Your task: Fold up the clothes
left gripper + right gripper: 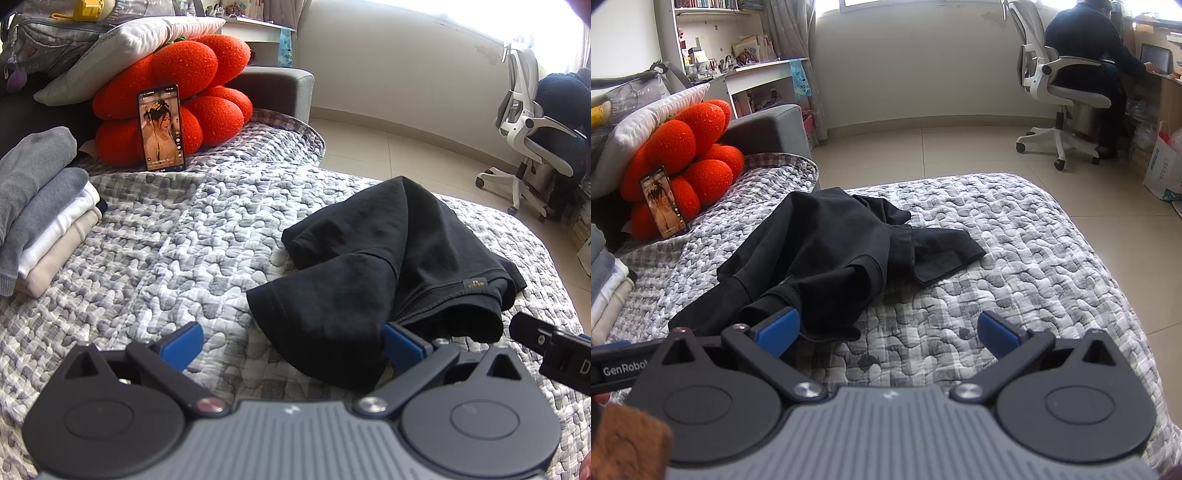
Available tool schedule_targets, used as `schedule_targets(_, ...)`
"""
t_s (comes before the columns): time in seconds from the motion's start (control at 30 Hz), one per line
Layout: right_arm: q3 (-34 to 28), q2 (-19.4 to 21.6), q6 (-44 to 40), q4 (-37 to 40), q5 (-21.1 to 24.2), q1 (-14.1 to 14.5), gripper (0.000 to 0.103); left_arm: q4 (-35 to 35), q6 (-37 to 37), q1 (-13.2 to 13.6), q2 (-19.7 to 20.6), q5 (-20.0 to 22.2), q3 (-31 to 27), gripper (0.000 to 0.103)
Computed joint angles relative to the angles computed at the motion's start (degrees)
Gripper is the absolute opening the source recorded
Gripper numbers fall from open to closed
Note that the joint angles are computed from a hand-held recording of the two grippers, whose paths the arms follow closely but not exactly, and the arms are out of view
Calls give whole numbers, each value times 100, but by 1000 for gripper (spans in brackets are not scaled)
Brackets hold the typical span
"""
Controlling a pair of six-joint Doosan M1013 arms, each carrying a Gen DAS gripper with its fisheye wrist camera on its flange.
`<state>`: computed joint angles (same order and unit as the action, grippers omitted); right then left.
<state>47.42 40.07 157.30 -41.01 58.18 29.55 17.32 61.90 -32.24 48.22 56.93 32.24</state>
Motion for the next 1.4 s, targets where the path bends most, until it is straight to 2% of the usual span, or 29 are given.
schedule_targets(0.8,-50,37,-98,92,-2,-14,103,-172,147,23,63,107,-127,103)
schedule_targets(1.0,-93,76,-3,121,30,-63,103,-714,467,127,-23,-197,3,103)
schedule_targets(1.17,-154,115,62,150,35,-108,103,-886,552,173,-67,-458,85,103)
schedule_targets(1.4,-261,182,78,206,-31,-160,103,-792,526,189,243,-168,-396,103)
